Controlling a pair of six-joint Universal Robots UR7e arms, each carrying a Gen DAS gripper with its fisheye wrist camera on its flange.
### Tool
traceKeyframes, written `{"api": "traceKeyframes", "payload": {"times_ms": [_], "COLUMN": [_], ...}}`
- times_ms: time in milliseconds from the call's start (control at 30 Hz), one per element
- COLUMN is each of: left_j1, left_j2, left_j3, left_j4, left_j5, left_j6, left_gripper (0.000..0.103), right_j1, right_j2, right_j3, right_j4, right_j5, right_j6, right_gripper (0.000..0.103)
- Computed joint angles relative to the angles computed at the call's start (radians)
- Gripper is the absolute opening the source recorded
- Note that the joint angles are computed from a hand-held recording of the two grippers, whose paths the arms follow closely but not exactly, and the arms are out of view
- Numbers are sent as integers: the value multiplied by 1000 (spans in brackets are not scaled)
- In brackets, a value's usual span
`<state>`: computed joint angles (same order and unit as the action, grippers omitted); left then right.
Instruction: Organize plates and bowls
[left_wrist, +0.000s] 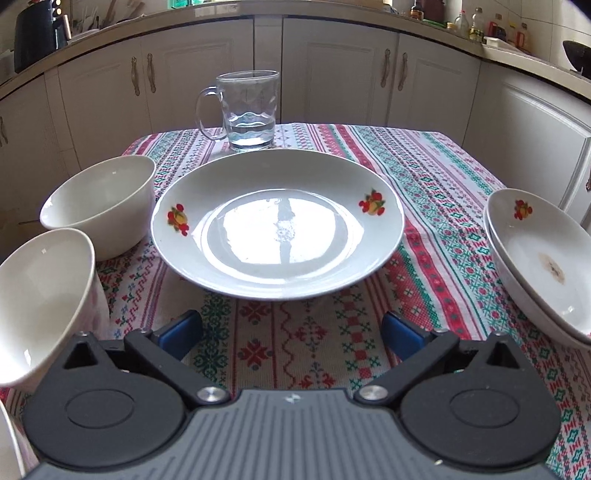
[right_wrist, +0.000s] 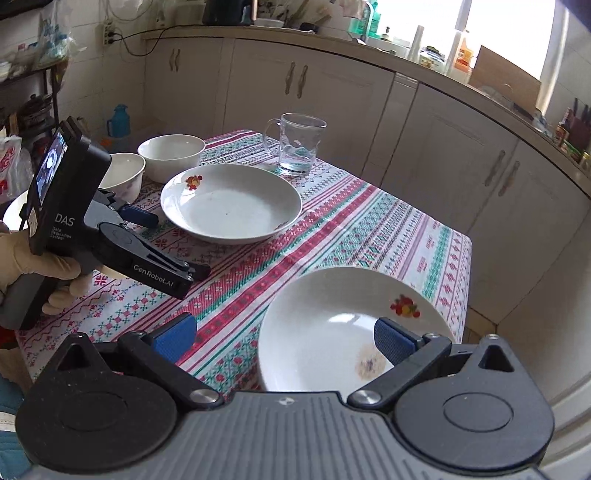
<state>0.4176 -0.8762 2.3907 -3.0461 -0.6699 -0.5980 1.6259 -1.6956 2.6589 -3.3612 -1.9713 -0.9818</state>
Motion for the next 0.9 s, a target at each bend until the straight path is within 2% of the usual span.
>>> {"api": "traceKeyframes", "payload": {"times_ms": [400, 533, 733, 900], "left_j1": [20, 28, 33, 33], "left_j2": [29, 44, 54, 58], "left_j3": [-28, -35, -38, -42], "left_j4": [-20, -49, -72, -68], "left_j5": [28, 36, 40, 47], "left_j6": [-3, 17, 30, 15], "left_gripper": [103, 103, 103, 103], "right_j1": [19, 10, -15, -5], "right_j2": [127, 156, 197, 289], "right_j3": [-163, -236, -360, -478], "right_j4": [124, 217, 388, 498], "right_j5": [10, 51, 154, 163], "right_j6": [-89, -95, -80, -94], "right_gripper": [103, 103, 103, 103]}}
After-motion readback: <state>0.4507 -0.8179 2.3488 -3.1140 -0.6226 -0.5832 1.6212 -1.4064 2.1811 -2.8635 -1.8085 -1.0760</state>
